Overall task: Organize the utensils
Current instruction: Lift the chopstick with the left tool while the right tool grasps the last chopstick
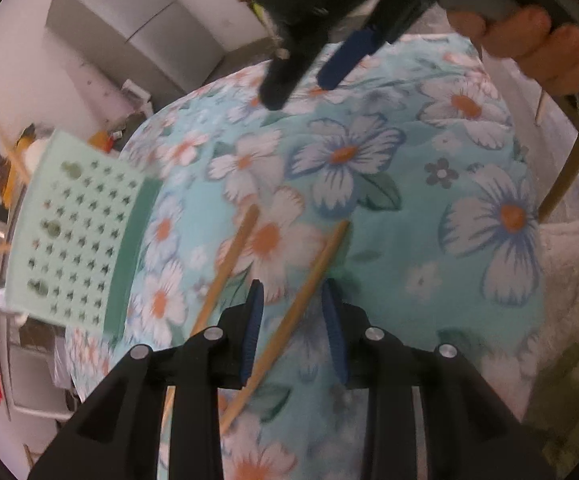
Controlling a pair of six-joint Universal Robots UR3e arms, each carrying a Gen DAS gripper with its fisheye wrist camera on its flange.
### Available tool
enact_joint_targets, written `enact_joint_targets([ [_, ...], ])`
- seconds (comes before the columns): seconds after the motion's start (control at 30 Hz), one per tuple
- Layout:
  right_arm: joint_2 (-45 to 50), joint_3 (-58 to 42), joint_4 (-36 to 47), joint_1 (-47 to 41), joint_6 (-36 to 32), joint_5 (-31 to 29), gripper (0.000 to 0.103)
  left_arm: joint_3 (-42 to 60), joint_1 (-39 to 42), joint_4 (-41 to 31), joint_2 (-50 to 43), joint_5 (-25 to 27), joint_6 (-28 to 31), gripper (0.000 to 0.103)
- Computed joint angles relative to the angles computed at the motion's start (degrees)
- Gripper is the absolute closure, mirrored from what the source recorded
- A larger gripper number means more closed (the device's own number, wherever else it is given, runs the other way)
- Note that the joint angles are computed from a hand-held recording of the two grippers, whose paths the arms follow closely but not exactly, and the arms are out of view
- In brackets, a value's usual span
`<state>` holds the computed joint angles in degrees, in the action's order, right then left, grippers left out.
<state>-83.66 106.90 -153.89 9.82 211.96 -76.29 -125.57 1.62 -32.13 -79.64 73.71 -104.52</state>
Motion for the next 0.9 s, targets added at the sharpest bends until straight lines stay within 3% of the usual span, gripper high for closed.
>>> enact_joint_targets([
  [0.03,-0.19,0.1,-0.03,-0.01,0.1,-0.06,0.043,-0.49,-0.59,1.25,-0.31,0.13,-0.14,0.076],
  [0.1,-0.52,0.4,-0.4,-0.16,0.47,-0.07,0.043,-0.22,-1.55,0.8,-0.57,0.27,-0.39,0.086],
  [0.43,-1.67,1.95,-5.02,-2.01,3.59,3.28,0.043,1.37,4.84,-1.51,4.77,-6.13,-2.12,0.094],
  [0.73,2.58,1.06,-11.43,-1.12,8.99,12.02,0.049,13.34,21.01,-8.28,7.93,-19.54,-16.65,0.098],
  [0.9,9.68,-3.58,-9.94,3.18,11.45,14.99,0.05,17.16,30.01,-6.11,7.49,-26.06,-29.07,0.098],
])
